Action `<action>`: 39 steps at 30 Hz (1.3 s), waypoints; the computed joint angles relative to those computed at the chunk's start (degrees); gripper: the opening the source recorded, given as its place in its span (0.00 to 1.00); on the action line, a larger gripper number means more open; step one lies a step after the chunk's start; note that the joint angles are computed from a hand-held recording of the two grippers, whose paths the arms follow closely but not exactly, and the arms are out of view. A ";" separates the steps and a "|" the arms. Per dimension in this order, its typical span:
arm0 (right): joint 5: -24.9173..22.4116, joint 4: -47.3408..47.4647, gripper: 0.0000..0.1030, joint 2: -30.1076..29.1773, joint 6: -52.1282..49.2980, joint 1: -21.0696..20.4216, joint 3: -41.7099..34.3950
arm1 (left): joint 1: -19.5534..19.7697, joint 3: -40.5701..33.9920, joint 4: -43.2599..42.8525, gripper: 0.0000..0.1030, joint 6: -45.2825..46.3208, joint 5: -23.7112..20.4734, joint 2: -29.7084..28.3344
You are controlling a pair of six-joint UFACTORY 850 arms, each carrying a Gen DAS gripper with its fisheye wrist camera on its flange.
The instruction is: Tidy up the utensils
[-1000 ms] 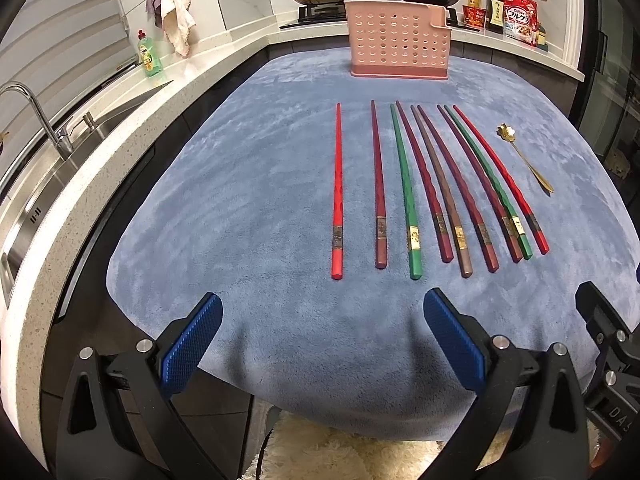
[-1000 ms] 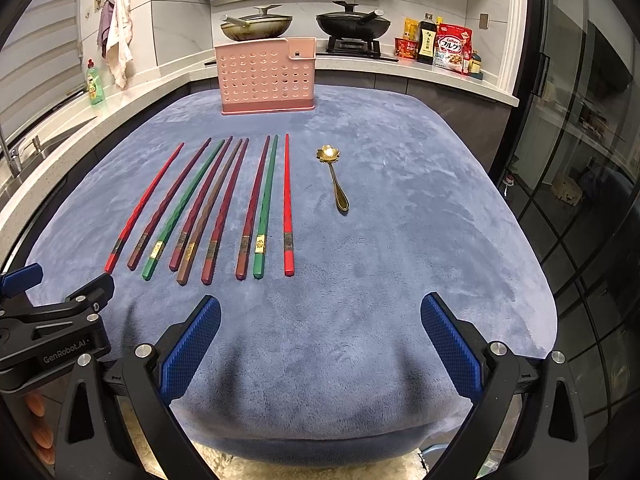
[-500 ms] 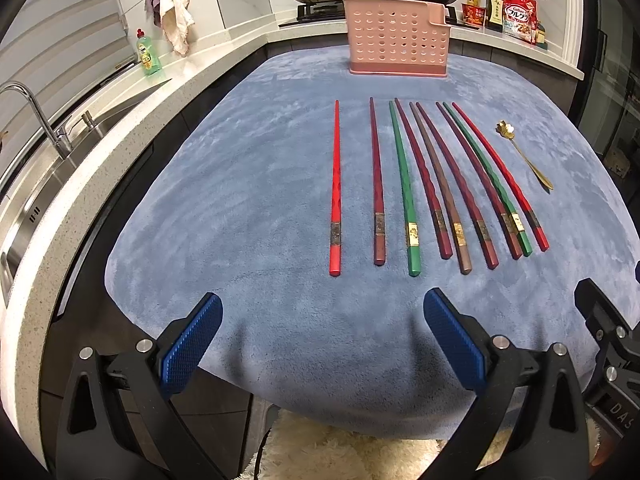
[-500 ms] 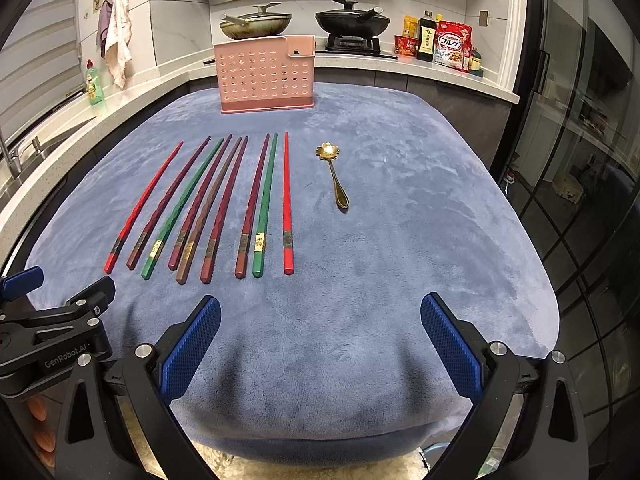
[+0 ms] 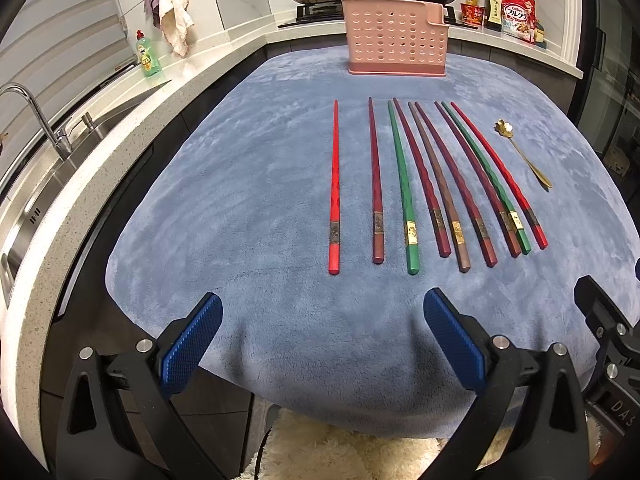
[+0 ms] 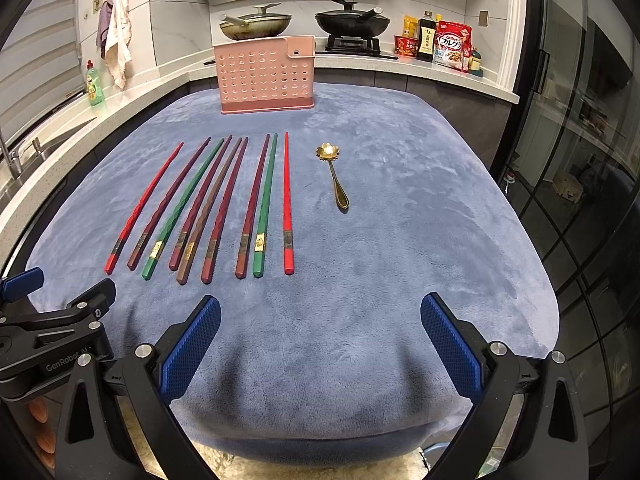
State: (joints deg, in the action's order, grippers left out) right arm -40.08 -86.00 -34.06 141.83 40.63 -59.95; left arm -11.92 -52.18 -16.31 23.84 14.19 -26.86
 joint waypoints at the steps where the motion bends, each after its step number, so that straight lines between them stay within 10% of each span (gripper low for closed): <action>1: 0.00 0.00 0.94 0.00 0.00 0.00 0.00 | -0.01 0.01 -0.20 0.93 0.19 0.02 -0.01; 39: 1.10 -0.19 0.94 -0.30 0.47 -0.49 -0.11 | 0.23 -0.92 -0.55 0.93 0.04 -1.51 -0.90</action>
